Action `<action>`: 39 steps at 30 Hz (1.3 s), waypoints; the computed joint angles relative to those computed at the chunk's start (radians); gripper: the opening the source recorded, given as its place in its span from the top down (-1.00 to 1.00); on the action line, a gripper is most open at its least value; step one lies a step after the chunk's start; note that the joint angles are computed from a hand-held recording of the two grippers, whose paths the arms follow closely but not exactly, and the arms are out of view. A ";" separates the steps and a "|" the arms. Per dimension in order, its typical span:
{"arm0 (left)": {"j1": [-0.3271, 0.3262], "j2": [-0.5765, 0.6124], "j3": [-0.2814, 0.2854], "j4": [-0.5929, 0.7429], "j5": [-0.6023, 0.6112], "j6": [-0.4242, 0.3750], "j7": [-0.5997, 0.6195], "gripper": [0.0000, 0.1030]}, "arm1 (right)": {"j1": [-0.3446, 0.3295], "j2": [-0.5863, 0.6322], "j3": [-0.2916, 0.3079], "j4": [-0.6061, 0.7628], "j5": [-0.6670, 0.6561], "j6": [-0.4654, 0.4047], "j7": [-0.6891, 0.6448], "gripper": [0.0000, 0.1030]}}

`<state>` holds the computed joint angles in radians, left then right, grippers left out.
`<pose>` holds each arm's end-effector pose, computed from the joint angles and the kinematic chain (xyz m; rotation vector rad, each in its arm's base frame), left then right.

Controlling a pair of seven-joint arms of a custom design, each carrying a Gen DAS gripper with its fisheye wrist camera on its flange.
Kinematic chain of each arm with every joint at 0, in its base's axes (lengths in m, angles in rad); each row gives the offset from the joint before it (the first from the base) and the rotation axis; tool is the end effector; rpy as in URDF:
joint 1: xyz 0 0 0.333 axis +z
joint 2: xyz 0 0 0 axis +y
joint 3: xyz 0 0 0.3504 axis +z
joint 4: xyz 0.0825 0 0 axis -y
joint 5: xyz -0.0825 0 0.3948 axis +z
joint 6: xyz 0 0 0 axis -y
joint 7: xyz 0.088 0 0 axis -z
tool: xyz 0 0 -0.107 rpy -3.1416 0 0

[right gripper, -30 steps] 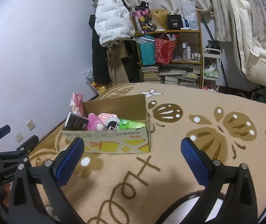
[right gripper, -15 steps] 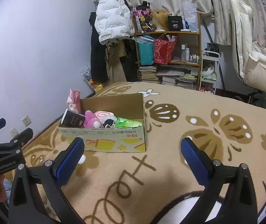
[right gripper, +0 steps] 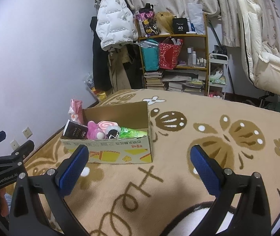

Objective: Organize soft objects

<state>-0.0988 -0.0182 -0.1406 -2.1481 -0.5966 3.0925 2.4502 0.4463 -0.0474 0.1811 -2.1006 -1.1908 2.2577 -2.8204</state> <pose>0.5793 -0.0941 0.5444 -1.1418 2.0125 -0.8648 0.4751 0.3153 0.5047 -1.1523 2.0415 -1.0177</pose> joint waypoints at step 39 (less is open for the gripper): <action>-0.004 0.004 -0.004 0.011 -0.040 0.007 0.020 -0.99 | 0.004 -0.016 0.009 -0.017 -0.015 -0.033 0.008 -1.00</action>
<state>-0.1027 -0.0145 -0.1444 -2.1367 -0.6368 3.0991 2.4699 0.4507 -0.0639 0.1898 -2.1174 -1.2055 2.2248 -2.8128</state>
